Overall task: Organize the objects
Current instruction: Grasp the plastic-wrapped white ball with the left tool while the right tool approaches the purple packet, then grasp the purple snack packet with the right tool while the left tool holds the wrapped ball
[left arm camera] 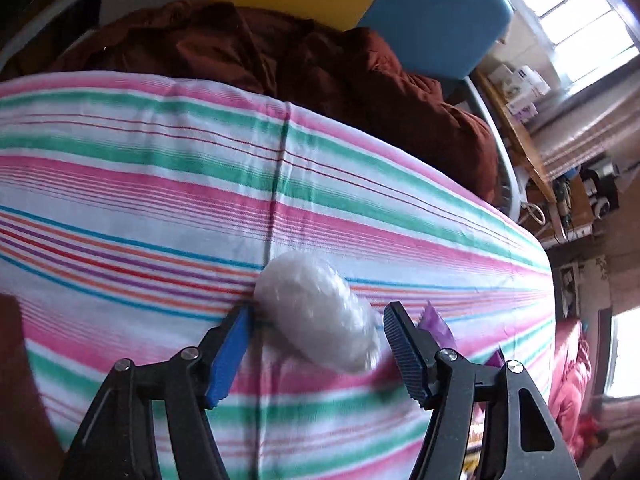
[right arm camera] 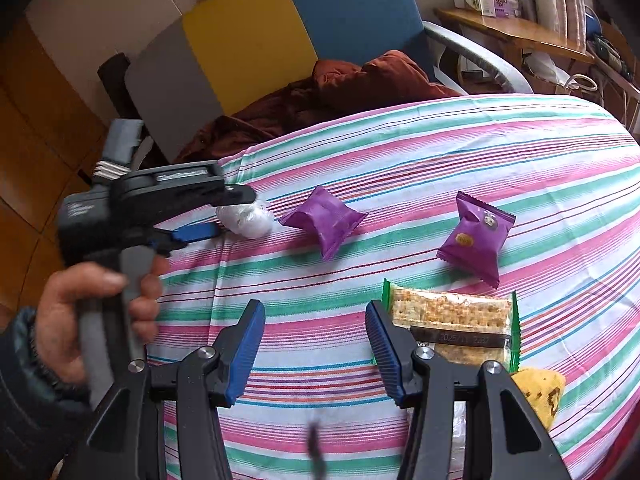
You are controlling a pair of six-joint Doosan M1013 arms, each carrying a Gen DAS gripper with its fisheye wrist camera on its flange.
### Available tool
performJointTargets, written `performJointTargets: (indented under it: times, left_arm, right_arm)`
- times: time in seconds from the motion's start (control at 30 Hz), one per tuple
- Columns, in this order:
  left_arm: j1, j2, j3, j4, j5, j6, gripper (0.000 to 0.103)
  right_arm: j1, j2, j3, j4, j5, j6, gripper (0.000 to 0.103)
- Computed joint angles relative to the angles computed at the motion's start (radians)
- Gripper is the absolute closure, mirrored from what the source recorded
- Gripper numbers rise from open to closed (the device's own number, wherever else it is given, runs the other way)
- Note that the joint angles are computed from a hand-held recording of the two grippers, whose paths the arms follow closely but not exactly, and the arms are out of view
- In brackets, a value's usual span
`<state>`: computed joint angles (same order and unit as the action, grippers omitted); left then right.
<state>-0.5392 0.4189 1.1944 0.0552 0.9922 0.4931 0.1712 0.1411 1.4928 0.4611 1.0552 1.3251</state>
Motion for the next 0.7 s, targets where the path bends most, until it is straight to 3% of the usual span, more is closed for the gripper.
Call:
performJointTargets:
  times: [0.07,0.1,0.13,0.23,0.5,0.7]
  left_arm:
    - [-0.002,0.010,-0.015,0.020,-0.001,0.021,0.040]
    - [-0.004,0.015,-0.020,0.017,-0.004,0.050,0.058]
    - [-0.002,0.019,-0.022,0.009,0.001,0.082,0.062]
    - [-0.026,0.013,-0.009,0.073,0.002,0.158,0.066]
    - [-0.082,-0.052,0.072,0.093,0.034,0.307,0.069]
    - [-0.119,-0.112,0.160,0.066,-0.008,0.280,0.068]
  right_arm:
    - [-0.001,0.001,0.000,-0.001,0.000,0.005,0.050]
    - [-0.001,0.002,-0.001,-0.004,0.002,0.009,0.050]
    - [-0.002,0.003,-0.001,-0.005,0.002,0.012,0.050]
    - [-0.002,0.004,-0.002,-0.015,0.003,0.025,0.050]
    - [0.000,0.008,-0.001,-0.044,0.000,0.047,0.050]
    - [0.002,0.021,-0.016,-0.057,0.032,0.048,0.050]
